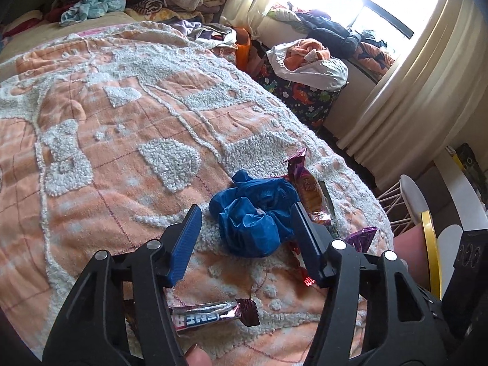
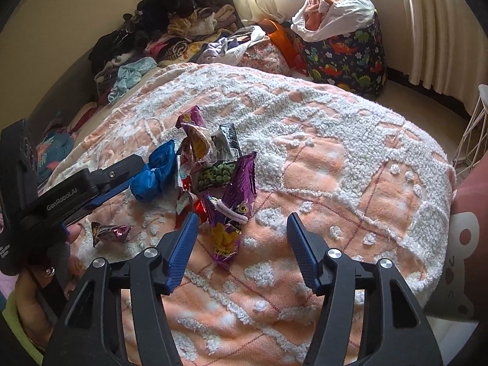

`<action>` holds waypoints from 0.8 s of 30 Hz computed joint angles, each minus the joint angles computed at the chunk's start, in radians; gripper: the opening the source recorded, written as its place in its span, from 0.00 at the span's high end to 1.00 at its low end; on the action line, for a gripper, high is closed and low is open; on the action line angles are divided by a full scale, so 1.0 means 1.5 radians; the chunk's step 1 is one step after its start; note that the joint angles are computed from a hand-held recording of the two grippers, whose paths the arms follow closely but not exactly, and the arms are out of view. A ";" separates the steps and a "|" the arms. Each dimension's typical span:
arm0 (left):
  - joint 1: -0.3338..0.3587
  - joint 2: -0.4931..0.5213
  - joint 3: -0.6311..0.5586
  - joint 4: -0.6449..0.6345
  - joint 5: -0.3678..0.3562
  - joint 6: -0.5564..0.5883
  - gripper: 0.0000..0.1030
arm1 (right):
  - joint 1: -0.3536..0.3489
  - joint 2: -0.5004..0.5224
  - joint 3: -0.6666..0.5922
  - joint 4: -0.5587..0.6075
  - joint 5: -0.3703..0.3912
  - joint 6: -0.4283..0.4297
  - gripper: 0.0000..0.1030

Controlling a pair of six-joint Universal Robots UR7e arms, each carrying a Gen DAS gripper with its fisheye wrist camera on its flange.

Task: Collect trash
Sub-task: 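Close the left tool on the blue glove while the right tool grasps a purple wrapper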

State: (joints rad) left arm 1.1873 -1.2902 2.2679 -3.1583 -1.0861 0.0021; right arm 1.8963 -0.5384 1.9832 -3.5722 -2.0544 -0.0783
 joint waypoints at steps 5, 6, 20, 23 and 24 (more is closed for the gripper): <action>0.009 0.004 -0.006 0.015 -0.010 -0.014 0.57 | -0.024 -0.009 0.003 0.025 0.046 0.023 0.55; 0.010 0.006 -0.007 0.017 -0.012 -0.014 0.57 | -0.027 -0.010 0.005 0.023 0.054 0.023 0.58; 0.016 0.018 -0.013 0.025 -0.019 -0.009 0.82 | -0.007 -0.015 0.053 -0.052 0.060 -0.019 0.80; 0.013 0.013 -0.007 0.017 -0.028 -0.005 0.86 | -0.004 -0.020 0.067 -0.068 0.059 -0.023 0.80; 0.011 0.010 -0.005 0.014 -0.029 -0.005 0.87 | -0.003 -0.023 0.073 -0.074 0.057 -0.022 0.80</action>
